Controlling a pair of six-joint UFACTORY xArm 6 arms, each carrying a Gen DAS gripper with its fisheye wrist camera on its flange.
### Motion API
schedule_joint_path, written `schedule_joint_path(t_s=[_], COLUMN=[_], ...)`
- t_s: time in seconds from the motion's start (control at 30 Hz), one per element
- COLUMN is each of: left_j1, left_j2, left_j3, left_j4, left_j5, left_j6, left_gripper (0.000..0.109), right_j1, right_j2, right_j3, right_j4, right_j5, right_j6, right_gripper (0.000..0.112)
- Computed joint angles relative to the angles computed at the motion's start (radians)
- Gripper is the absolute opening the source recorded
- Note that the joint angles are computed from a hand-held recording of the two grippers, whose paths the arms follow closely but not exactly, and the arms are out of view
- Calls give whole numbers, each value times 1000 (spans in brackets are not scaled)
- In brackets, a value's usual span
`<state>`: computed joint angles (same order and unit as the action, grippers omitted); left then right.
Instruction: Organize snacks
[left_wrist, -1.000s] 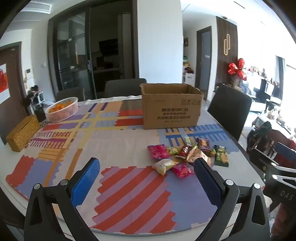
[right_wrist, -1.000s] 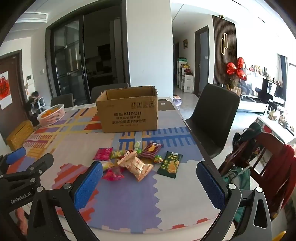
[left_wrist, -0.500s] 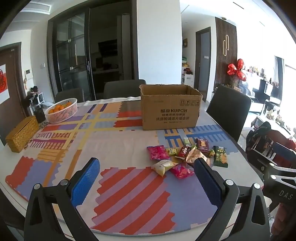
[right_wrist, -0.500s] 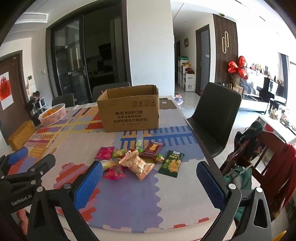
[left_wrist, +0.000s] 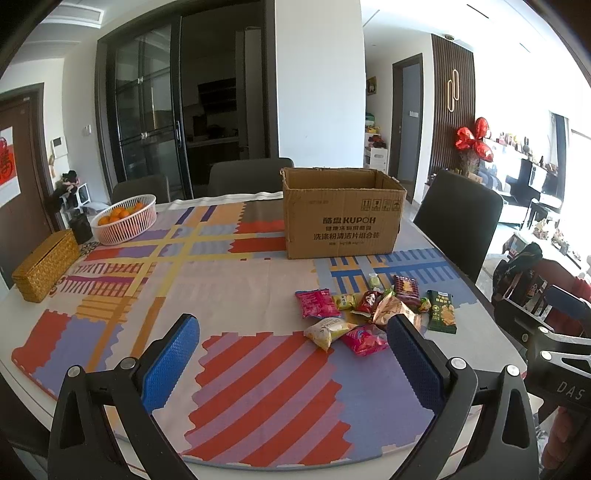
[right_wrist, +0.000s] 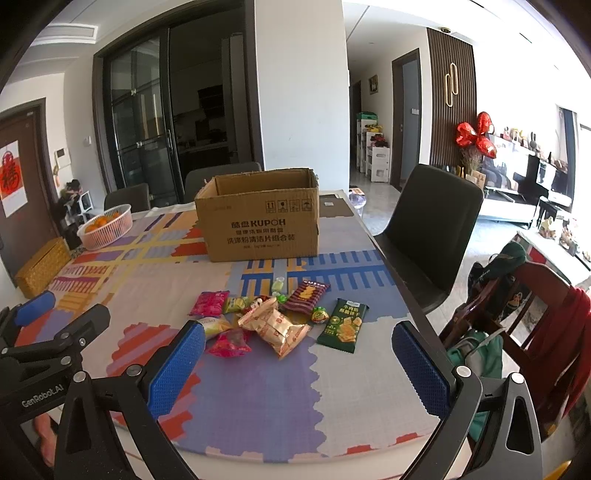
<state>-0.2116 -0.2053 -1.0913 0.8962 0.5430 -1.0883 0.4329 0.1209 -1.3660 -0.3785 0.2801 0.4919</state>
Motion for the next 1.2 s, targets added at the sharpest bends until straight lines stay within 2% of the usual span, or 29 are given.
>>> schedule_joint_path(t_s=[1.2], left_j1=[3], left_j2=[1], left_j3=[-1], left_j4=[-4], left_j5=[-3], left_j6=[3], left_gripper=[103], right_j1=[2], right_j2=[0], right_j3=[1], right_j4=[-15], right_j5=[1], right_j6=[10], right_gripper=[102])
